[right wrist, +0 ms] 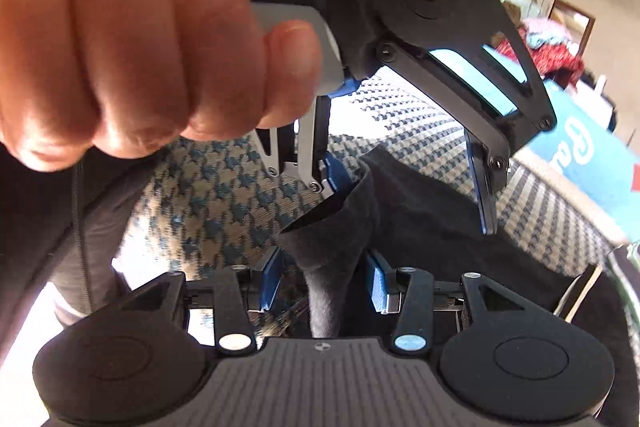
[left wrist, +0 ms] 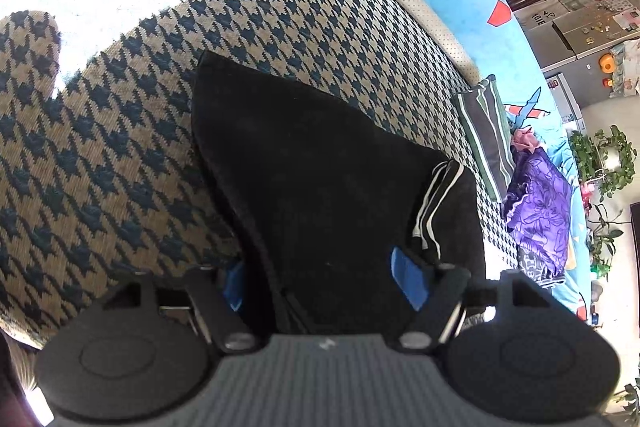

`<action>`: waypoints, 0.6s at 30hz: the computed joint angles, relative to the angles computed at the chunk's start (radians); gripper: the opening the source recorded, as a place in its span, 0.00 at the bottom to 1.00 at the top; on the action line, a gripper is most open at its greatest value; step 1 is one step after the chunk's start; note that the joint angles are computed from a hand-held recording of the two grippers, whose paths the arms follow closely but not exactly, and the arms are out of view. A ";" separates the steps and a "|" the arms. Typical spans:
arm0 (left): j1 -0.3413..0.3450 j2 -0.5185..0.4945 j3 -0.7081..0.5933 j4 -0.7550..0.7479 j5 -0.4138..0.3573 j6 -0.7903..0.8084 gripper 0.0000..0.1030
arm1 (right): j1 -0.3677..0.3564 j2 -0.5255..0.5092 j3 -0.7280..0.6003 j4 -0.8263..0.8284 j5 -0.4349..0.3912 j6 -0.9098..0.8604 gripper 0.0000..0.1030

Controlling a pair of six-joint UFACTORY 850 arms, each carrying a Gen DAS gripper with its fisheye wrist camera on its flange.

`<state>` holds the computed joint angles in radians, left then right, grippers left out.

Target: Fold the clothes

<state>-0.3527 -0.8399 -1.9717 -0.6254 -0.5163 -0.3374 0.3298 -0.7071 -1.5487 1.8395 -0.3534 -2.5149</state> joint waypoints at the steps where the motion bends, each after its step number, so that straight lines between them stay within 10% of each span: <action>1: 0.000 0.000 -0.001 0.003 -0.001 -0.001 0.69 | 0.004 -0.002 0.003 0.072 0.014 -0.083 0.41; 5: 0.004 -0.006 -0.007 0.047 0.000 -0.033 0.72 | 0.006 -0.010 -0.003 0.153 0.032 -0.156 0.11; 18: 0.038 -0.135 -0.198 0.121 -0.040 -0.122 0.75 | -0.034 0.004 -0.012 0.212 -0.023 -0.052 0.07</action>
